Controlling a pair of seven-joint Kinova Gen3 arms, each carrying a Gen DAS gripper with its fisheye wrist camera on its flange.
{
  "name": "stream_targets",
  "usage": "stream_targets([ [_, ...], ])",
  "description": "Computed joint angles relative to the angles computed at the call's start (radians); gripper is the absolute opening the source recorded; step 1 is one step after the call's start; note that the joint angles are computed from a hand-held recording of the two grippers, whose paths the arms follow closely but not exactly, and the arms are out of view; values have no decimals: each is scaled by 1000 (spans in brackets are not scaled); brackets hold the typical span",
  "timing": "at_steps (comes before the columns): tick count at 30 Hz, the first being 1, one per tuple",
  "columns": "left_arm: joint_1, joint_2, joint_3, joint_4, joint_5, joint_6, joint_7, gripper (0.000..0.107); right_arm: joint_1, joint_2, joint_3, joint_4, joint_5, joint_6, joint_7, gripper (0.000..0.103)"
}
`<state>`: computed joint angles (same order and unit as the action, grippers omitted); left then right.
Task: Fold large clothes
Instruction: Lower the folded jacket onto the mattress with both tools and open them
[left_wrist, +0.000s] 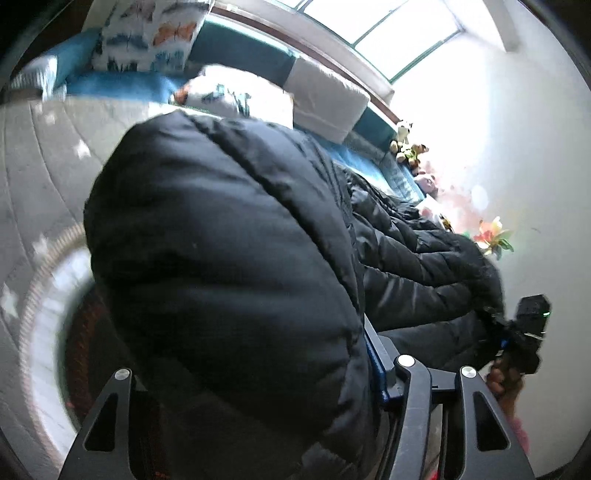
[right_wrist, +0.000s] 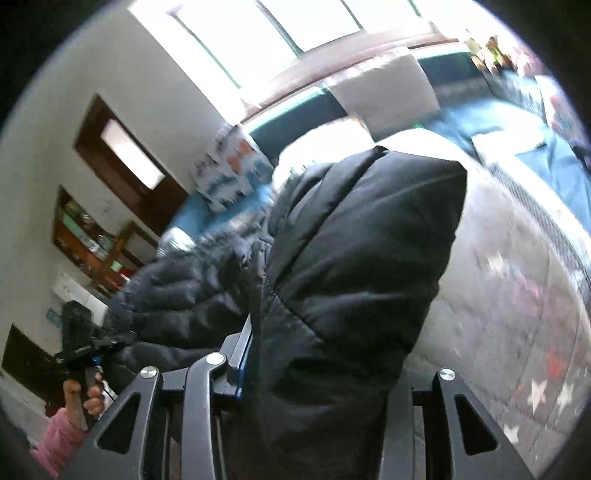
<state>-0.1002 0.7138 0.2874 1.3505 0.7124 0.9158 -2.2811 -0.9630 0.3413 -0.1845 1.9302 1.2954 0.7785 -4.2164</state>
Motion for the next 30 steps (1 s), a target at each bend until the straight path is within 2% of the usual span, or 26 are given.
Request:
stream_targets([
  [2, -1, -15, 0, 1, 2, -19, -7, 62, 22, 2, -27, -38, 6, 34, 78, 42],
  [4, -40, -29, 10, 21, 44, -33, -48, 62, 12, 3, 3, -58, 28, 25, 103, 42],
  [6, -74, -40, 19, 44, 61, -55, -92, 62, 5, 14, 36, -53, 70, -14, 81, 42],
  [9, -36, -27, -30, 24, -19, -49, -51, 65, 72, 51, 27, -33, 130, -130, 16, 43],
  [11, -55, 16, -50, -7, -42, 13, -22, 74, 117, 93, 18, -29, 131, -193, -21, 52],
  [13, -66, 46, -48, -18, -38, 27, -3, 87, 100, 113, 59, -3, 151, -238, -102, 71],
  [15, -61, 67, -56, -33, -43, 33, 28, 100, 89, 107, 70, 15, 150, -251, -141, 76],
  [17, -63, 89, -47, -75, -59, 54, 66, 100, 112, 100, 48, 15, 110, -263, -114, 79],
  [20, -75, 62, -45, -58, -66, 29, 54, 100, 196, 67, -82, -4, -7, -188, 5, 79],
  [22, -79, 34, -42, -49, -74, 2, 55, 100, 205, 39, -133, -15, -88, -107, 63, 79],
  [24, -116, -13, -40, -7, -43, -34, 25, 100, 164, 12, -121, -27, -170, -31, 108, 79],
  [27, -177, -87, -12, 58, 25, -91, -51, 100, 26, -16, -14, -85, -291, 91, 230, 79],
  [29, -206, -135, 6, 97, 83, -116, -107, 100, -39, -28, 34, -124, -323, 160, 277, 79],
  [30, -207, -156, 12, 107, 104, -118, -134, 100, -46, -30, 33, -145, -328, 189, 294, 79],
])
